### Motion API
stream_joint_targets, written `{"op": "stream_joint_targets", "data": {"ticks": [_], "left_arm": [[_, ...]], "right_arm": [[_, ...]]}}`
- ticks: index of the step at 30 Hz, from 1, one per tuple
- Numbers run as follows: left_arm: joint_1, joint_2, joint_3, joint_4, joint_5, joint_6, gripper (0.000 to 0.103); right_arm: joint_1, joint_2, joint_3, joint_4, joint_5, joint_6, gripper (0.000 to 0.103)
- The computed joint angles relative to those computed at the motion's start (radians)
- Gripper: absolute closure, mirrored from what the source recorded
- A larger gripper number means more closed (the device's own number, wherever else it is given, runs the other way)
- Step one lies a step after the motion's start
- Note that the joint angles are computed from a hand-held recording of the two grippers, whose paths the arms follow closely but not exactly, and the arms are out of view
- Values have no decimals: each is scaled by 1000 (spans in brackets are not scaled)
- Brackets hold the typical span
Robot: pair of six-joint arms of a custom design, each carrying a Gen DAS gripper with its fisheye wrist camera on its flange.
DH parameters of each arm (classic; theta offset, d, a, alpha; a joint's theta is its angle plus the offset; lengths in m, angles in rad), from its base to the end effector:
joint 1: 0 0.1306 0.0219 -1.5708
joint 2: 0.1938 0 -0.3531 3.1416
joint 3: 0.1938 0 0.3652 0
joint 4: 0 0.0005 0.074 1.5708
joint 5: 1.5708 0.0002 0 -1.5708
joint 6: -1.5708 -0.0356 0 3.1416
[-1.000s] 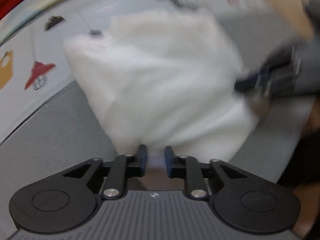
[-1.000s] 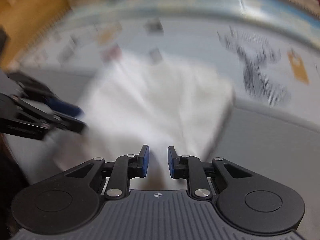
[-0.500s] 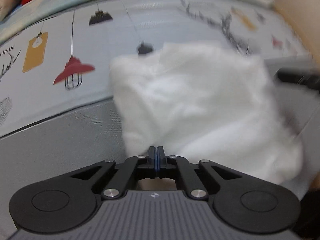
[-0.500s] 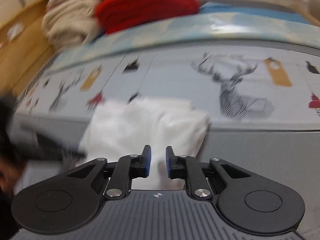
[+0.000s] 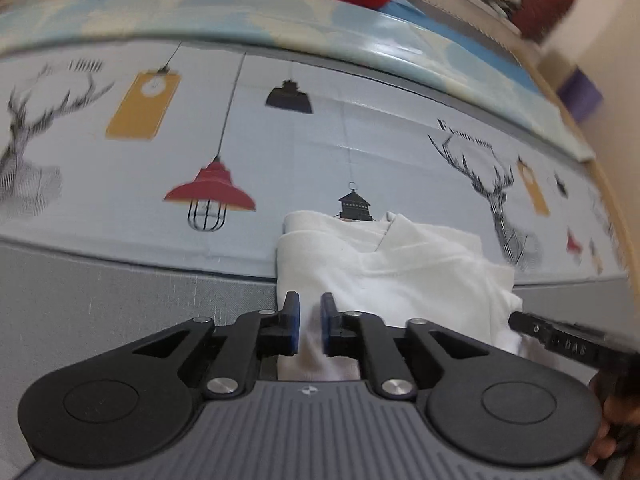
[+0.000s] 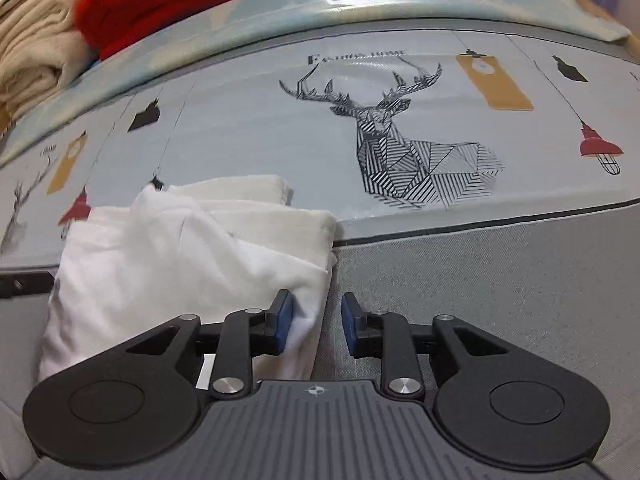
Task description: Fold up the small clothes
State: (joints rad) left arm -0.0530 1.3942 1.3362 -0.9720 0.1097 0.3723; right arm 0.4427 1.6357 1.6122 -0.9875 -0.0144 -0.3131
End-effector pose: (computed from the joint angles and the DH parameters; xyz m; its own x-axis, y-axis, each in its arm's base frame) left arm 0.4478 -0.0282 0.3686 -0.8371 -0.3177 -0.4454 -0.2099 0.9383 -0.2747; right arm 0.4837 0.2293 0.3704 -0.8625 -0.0681 -0.5014 -0.1782 0.9683 0.1752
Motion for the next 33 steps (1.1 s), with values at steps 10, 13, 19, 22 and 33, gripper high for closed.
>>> {"op": "stream_joint_targets", "data": {"ticks": [10,13,19,22,33], "left_arm": [[7,59,5,-100,124,36,34],[-11,59,-6,-90,94,35,34],[-19,62,-14,-72,72,1,41],[-22,57,-16,-64,61,-17,54],[52,-45,-45,28,-91,19,71]], "right_arm": [[-47,-17,-38,-59,-247,-59,30],[-39,-21,-46,-52,-237,-49,31],[-45,-21,-50,-44,-279,-72,49],[-37,-13,-45,-43,-280,-73,57],[10,-35,-50,175,-318,-171,75]]}}
